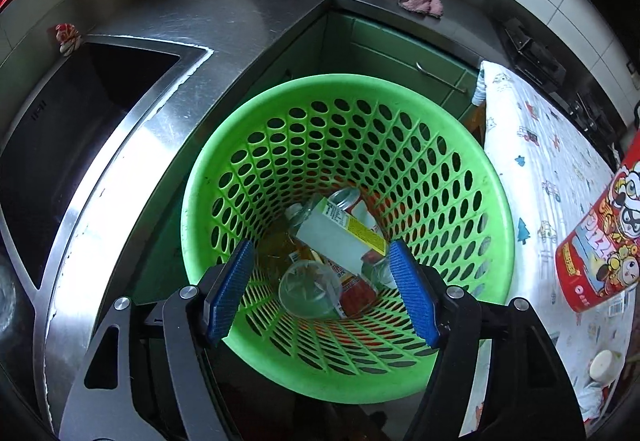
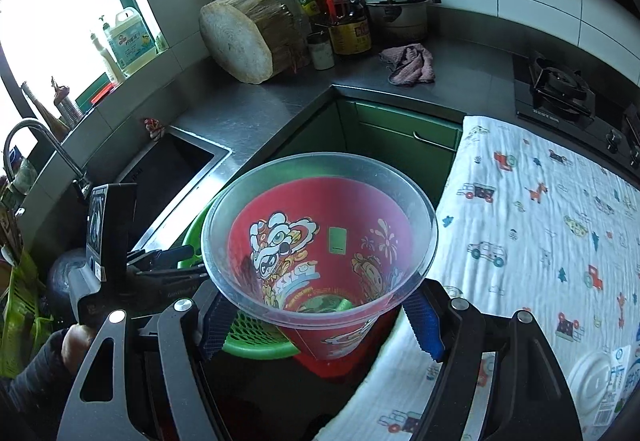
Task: Collect trash
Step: 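Lower the red paper cup into the basket and open the right tool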
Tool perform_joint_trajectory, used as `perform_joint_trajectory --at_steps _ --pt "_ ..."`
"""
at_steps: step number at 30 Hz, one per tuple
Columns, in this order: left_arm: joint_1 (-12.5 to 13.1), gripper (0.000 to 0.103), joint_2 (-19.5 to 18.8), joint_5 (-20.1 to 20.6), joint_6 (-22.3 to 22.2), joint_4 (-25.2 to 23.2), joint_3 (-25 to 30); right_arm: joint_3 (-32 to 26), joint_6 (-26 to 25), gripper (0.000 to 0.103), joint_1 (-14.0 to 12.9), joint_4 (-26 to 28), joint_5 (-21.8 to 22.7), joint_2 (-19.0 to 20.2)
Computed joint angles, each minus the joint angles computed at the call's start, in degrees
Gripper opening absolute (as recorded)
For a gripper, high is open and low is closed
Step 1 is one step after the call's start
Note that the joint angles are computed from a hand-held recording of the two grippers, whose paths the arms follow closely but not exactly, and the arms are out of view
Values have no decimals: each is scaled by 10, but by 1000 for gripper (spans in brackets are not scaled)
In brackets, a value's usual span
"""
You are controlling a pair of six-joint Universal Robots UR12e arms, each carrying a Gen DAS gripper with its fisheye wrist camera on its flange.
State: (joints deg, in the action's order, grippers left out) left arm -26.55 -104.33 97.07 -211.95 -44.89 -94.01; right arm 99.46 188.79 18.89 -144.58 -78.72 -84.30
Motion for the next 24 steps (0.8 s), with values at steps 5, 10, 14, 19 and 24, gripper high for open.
perform_joint_trajectory --at_steps 5,10,14,19,24 --pt "8 74 16 -4 -9 17 -20 -22 4 71 14 10 1 26" --pt "13 76 33 -2 -16 33 -38 -39 5 71 27 28 3 49" --pt "15 77 42 8 -15 35 -47 -41 9 79 31 32 12 56" --pt "17 79 47 10 -24 42 -51 -35 4 83 34 23 12 50" --pt "11 79 46 13 -26 47 -47 -23 5 87 32 5 13 35"
